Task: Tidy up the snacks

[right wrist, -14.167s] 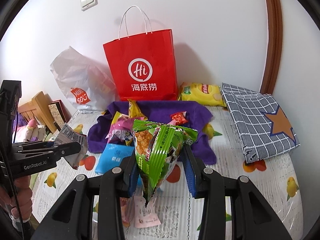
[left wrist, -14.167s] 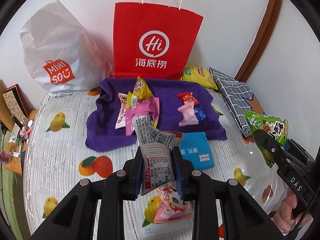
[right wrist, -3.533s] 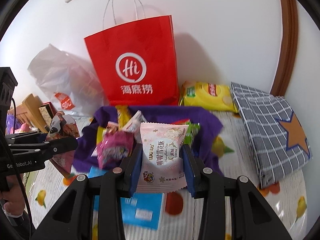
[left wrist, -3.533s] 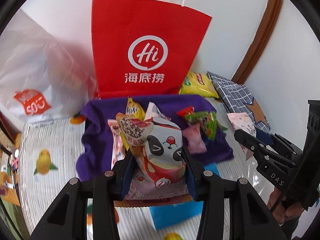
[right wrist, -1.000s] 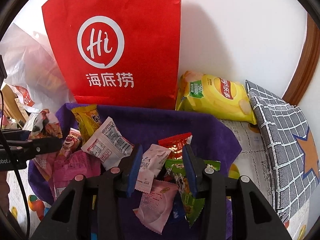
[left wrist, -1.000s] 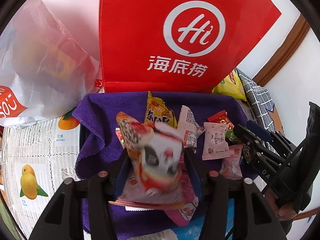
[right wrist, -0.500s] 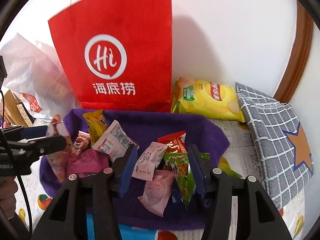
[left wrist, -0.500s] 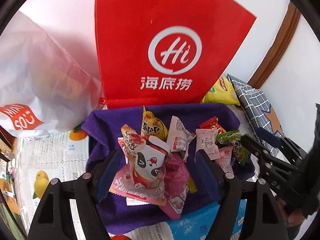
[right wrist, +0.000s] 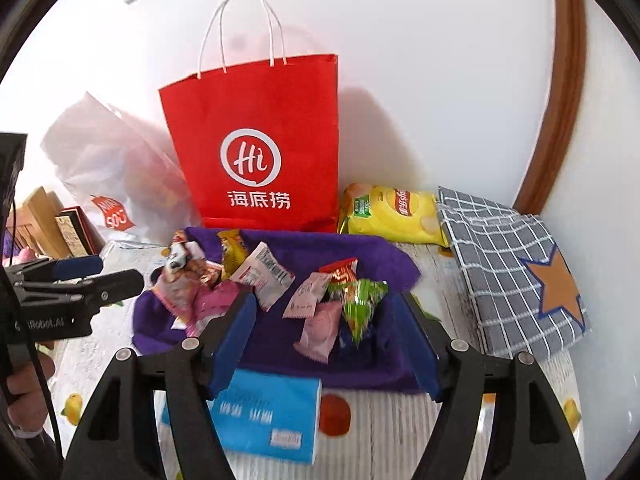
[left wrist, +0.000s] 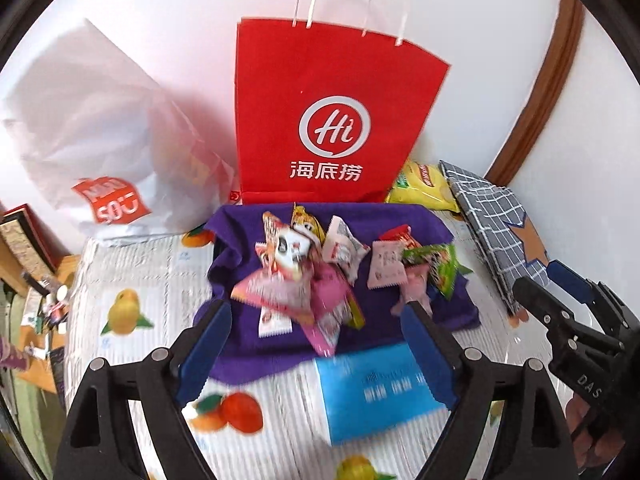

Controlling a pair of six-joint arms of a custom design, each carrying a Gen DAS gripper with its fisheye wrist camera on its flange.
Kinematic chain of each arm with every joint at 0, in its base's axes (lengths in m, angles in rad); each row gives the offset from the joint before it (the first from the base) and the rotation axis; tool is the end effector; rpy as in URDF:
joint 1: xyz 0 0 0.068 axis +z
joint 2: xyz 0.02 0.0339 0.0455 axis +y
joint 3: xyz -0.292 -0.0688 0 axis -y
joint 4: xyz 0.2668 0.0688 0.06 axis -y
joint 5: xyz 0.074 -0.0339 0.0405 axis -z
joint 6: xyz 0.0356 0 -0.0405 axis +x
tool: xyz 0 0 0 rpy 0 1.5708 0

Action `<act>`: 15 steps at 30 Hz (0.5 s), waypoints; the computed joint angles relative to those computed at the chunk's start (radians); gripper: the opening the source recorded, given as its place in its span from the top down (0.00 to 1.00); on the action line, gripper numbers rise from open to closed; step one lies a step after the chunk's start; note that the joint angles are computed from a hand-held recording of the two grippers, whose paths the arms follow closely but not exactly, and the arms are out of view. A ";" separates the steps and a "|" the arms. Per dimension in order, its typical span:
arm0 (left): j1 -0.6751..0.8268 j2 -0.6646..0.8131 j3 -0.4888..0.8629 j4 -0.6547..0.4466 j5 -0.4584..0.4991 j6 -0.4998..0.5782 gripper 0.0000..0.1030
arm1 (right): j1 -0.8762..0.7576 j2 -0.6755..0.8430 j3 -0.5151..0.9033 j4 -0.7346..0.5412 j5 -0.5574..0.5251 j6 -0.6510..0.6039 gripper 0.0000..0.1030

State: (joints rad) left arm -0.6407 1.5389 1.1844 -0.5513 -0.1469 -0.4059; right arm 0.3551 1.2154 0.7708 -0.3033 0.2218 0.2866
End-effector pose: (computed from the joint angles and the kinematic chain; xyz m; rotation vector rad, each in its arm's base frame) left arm 0.2830 -0.2045 0.2831 0.2281 2.4721 -0.2701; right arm 0.2510 0.0847 0.2527 0.0329 2.2971 0.0733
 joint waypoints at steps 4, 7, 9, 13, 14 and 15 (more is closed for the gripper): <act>-0.090 -0.125 -0.067 -0.048 -0.096 -0.072 0.14 | 0.071 -0.119 -0.029 -0.109 0.084 0.043 0.31; -0.176 -0.212 -0.101 -0.099 -0.187 -0.141 0.13 | 0.117 -0.233 -0.064 -0.179 0.106 0.089 0.28; -0.250 -0.262 -0.118 -0.132 -0.255 -0.202 0.11 | 0.142 -0.294 -0.076 -0.234 0.122 0.127 0.28; -0.411 -0.323 -0.124 -0.234 -0.408 -0.330 0.08 | 0.210 -0.426 -0.096 -0.350 0.149 0.183 0.28; -0.443 -0.327 -0.121 -0.256 -0.439 -0.361 0.08 | 0.236 -0.454 -0.096 -0.383 0.166 0.200 0.28; -0.480 -0.333 -0.118 -0.281 -0.471 -0.395 0.06 | 0.265 -0.480 -0.094 -0.418 0.182 0.216 0.28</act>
State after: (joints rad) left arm -1.1202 1.2056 1.0663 -0.8320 -0.6181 -0.8006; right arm 0.6198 0.7355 0.6769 -0.7212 0.4037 0.5029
